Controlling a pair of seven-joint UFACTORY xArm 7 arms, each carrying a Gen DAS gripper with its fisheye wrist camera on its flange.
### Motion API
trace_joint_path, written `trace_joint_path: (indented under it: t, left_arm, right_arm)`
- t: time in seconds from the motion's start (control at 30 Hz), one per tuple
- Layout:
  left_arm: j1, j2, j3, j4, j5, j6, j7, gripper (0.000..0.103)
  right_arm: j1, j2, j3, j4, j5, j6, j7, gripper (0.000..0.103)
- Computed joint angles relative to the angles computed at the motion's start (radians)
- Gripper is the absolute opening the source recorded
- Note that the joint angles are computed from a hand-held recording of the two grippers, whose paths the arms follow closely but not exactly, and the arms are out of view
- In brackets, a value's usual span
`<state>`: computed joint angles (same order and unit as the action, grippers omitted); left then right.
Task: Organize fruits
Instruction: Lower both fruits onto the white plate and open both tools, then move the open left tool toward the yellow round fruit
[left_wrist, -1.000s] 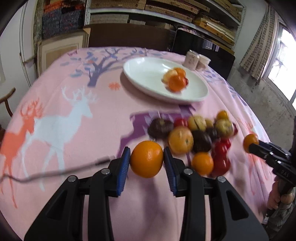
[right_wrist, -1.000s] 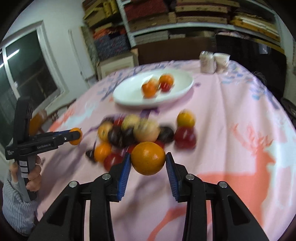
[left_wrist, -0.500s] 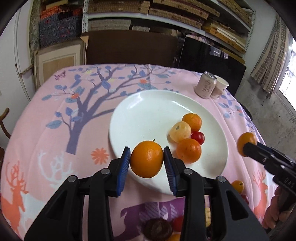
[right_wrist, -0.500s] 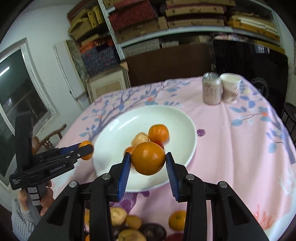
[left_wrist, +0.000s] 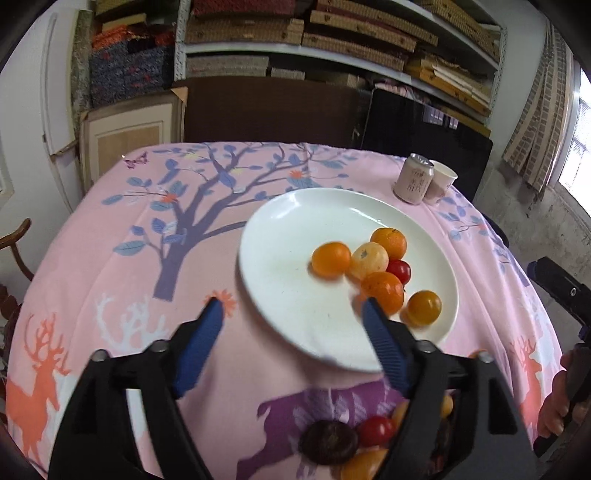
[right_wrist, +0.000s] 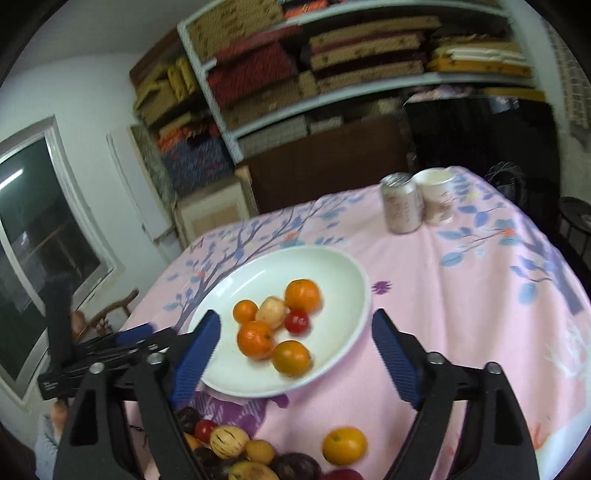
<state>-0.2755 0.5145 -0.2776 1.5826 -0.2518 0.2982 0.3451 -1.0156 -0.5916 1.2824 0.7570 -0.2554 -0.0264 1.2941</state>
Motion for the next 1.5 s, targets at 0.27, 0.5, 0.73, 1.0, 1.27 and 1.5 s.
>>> trace_joint_path:
  t: [0.27,0.5,0.73,1.0,1.27,1.5]
  left_arm:
    - [0.162,-0.238,-0.141,-0.4,-0.209,-0.159,0.154,0.081]
    - [0.247,-0.319,-0.266,-0.507,-0.535,-0.155,0.506,0.087]
    - [0.035,-0.296,-0.078,-0.514,-0.323,-0.166,0.37,0.087]
    - [-0.083,-0.229,0.061,-0.463,0.01,-0.163,0.074,0.092]
    - [-0.011,-0.245,0.018,-0.482,0.038,-0.151,0.041,0.098]
    - [0.053,-0.322,0.051,-0.576,0.015,-0.211,-0.087,0.098]
  right_arm:
    - [0.256,-0.143,-0.152,-0.228,0.075,-0.001,0.197,0.096]
    - [0.332,-0.185,-0.185,-0.311,0.073,-0.025,0.316,0.097]
    - [0.325,-0.159,-0.184,-0.294,0.04,-0.018,0.329,0.097]
    - [0.329,-0.142,-0.188,-0.303,0.04,-0.047,0.338,0.098]
    - [0.328,-0.134,-0.183,-0.298,0.046,-0.045,0.331,0.098]
    - [0.324,-0.123,-0.186,-0.31,0.062,-0.084,0.325,0.098]
